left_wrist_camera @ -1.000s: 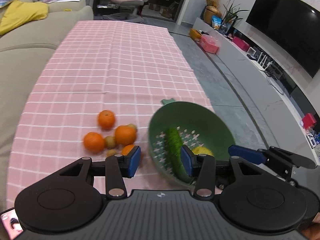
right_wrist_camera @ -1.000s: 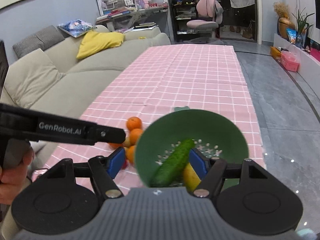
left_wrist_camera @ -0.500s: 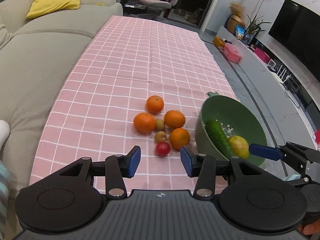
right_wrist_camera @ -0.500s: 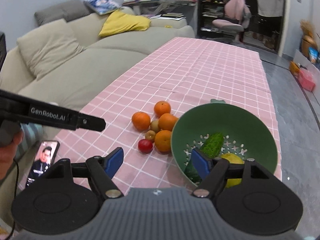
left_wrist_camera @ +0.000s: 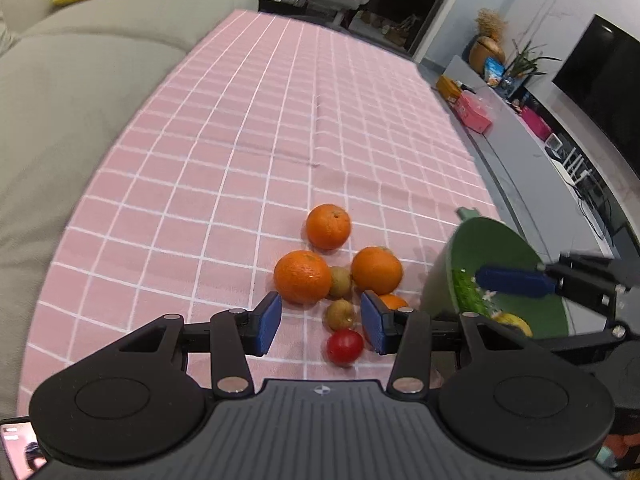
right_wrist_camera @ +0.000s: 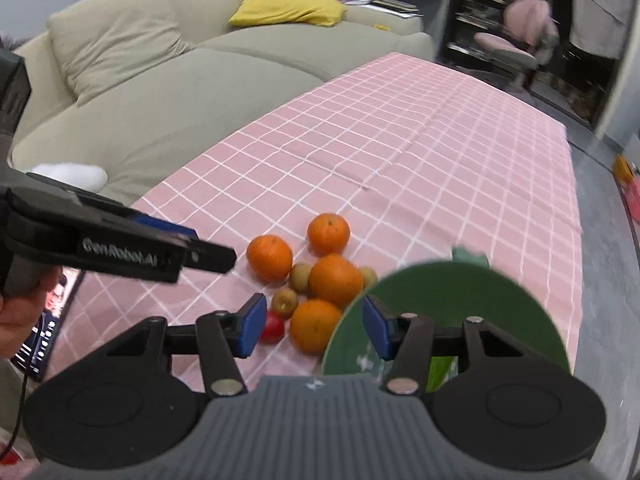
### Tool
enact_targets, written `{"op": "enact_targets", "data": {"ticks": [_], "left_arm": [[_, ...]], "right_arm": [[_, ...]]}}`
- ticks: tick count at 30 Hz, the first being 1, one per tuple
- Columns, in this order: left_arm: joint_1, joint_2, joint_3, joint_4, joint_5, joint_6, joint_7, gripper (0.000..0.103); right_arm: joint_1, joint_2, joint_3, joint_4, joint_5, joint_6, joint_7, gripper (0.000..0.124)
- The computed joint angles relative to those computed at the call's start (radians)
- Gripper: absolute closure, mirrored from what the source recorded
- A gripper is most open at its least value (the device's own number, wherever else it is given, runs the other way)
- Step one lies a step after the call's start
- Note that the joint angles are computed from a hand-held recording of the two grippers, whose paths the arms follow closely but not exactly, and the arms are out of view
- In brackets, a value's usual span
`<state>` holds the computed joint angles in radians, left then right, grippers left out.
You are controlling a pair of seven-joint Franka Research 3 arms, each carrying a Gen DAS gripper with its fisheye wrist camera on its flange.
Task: Organize fruits
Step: 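Grasp an orange with the left tool while the right tool grasps another orange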
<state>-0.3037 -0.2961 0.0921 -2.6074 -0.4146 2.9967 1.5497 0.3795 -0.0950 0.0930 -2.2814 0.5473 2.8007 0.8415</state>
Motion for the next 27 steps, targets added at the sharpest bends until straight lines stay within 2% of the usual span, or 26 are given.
{"op": "enact_targets", "data": {"ticks": [5,8,13,20,27], "left_arm": [[-0.024,0.08,0.026,0.049,-0.095,0.006,0.061,0.05],[-0.058,0.118,0.05,0.08,-0.229,0.012,0.172,0.05],[-0.02,0.156,0.012,0.106,-0.308,-0.003,0.233,0.05],[0.039,0.181,-0.048,0.132,-0.42,-0.022,0.315,0.05],[0.099,0.193,-0.112,0.151,-0.559,-0.031,0.408,0.05]], "right_arm": [[-0.016,0.123,0.004,0.143,-0.109,-0.089,-0.04,0.074],[-0.026,0.192,0.007,0.222,-0.174,-0.145,-0.04,0.077],[-0.032,0.284,0.004,0.327,-0.27,-0.224,0.012,0.081],[-0.039,0.342,0.01,0.4,-0.308,-0.299,-0.009,0.081],[-0.033,0.367,0.008,0.426,-0.332,-0.314,-0.01,0.082]]}}
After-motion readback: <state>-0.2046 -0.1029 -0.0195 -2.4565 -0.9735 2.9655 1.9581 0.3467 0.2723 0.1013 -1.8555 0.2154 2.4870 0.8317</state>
